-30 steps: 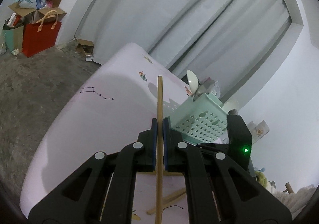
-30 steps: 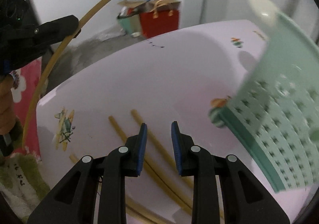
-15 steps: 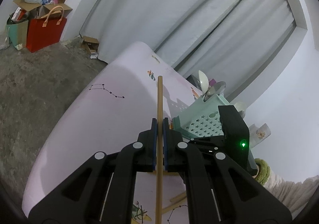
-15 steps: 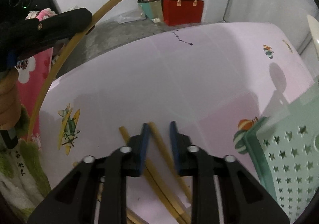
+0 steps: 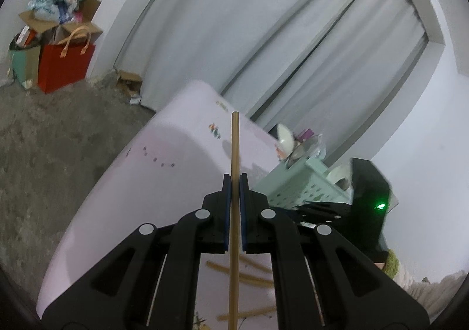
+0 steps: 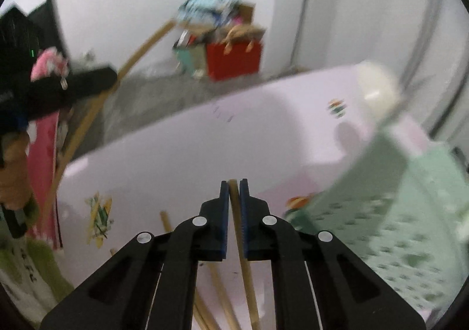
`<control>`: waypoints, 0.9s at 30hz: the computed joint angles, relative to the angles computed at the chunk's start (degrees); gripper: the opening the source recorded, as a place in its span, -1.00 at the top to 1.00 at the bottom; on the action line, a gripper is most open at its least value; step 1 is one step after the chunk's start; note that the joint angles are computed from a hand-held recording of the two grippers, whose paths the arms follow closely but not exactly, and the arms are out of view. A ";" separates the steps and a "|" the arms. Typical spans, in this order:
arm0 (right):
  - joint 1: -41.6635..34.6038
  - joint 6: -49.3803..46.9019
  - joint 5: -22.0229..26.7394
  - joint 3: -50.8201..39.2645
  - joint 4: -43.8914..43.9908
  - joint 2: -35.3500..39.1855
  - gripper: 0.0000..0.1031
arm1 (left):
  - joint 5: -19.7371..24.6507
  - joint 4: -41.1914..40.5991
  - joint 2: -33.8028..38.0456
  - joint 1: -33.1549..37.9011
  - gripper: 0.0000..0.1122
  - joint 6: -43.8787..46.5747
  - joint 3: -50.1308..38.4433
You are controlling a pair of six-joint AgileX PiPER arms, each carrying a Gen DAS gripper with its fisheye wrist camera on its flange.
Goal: Organize utensils
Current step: 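Close the right gripper on a wooden chopstick while the left gripper holds its chopstick raised, then carry both held chopsticks upright over the green caddy with both grippers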
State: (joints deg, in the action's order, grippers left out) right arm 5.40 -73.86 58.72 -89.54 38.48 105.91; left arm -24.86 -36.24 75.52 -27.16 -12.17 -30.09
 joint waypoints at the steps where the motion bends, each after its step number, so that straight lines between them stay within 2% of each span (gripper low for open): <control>1: -1.70 -0.72 -0.10 0.33 2.27 -1.46 0.87 | -0.24 -0.75 -0.24 -0.25 0.92 1.03 -0.41; 6: -10.48 -2.79 1.55 1.03 12.37 -6.25 0.87 | -1.78 -7.57 -1.38 -3.00 0.92 10.75 -4.79; 13: -24.91 -4.76 6.11 3.33 27.17 -10.89 0.87 | -2.71 -6.74 2.20 -4.41 0.92 14.81 -15.20; 21: -32.85 -4.97 9.34 4.69 34.10 -11.48 0.87 | -3.25 -2.68 12.20 -4.17 0.92 16.58 -32.25; 22: -32.20 -5.23 8.35 5.73 34.95 -11.71 0.87 | -3.44 -2.64 13.77 -4.30 0.92 17.15 -34.87; 27: -35.14 -5.24 10.72 5.16 37.81 -10.11 0.87 | -3.41 -2.25 21.66 -3.59 0.92 19.07 -46.03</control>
State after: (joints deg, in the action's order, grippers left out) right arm -29.75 -79.09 69.44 -84.38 76.29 95.80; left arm -28.26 -38.49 97.19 -30.75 6.90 -76.11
